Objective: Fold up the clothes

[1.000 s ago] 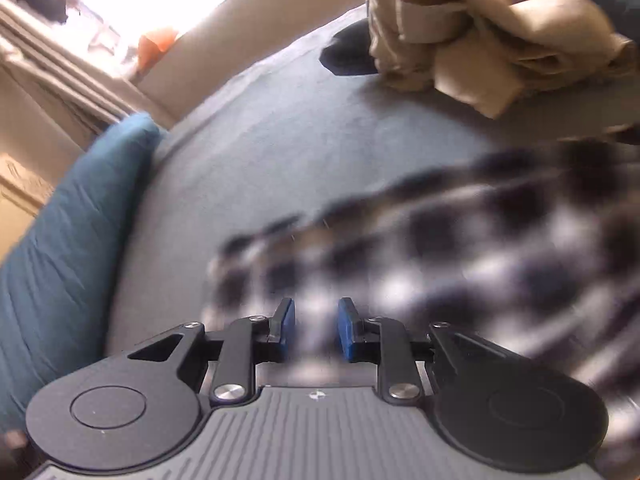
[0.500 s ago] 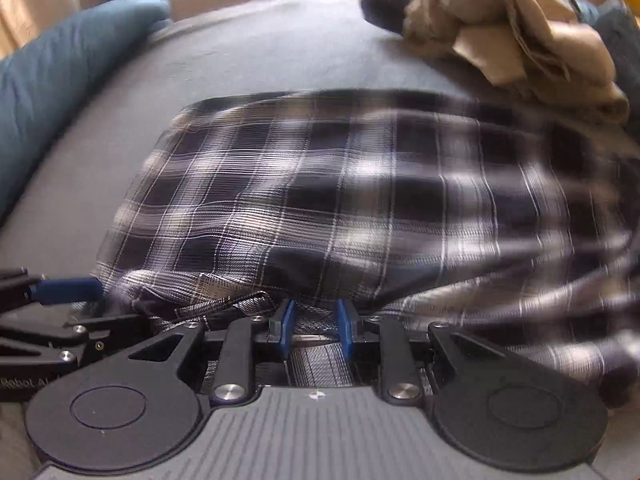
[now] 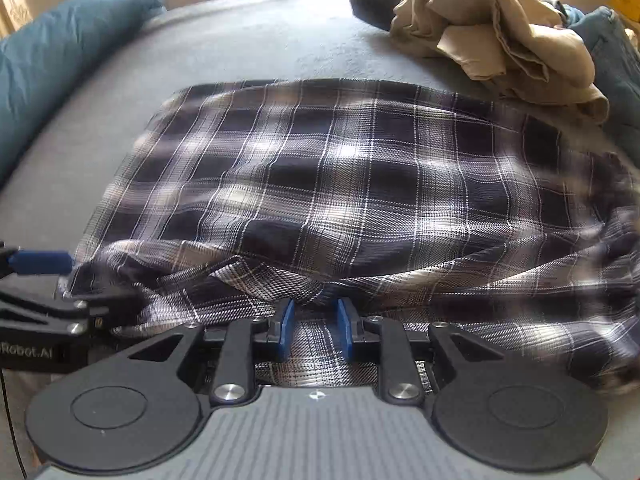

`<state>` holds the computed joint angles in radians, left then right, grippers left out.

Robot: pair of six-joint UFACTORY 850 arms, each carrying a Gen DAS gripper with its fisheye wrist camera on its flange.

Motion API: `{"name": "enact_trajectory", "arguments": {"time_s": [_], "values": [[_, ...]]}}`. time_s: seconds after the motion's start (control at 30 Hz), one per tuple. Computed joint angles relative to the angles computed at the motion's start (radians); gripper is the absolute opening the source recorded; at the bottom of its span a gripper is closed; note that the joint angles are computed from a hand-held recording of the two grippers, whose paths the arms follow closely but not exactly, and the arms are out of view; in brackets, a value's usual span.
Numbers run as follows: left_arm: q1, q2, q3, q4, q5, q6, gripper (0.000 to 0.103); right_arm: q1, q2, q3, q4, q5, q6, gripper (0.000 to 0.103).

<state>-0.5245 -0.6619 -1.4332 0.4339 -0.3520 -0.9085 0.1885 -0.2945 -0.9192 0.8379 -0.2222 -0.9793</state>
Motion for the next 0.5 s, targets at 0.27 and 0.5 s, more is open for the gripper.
{"name": "enact_trajectory", "arguments": {"time_s": [0.27,0.5], "values": [[-0.004,-0.01,-0.02,-0.017,-0.035,-0.001,0.099,-0.002,0.037,0.009,0.016,0.013,-0.003,0.027],[-0.009,-0.019,-0.038,-0.038,-0.073,0.017,0.1,0.002,-0.003,0.004,0.002,0.018,0.014,0.043]]}}
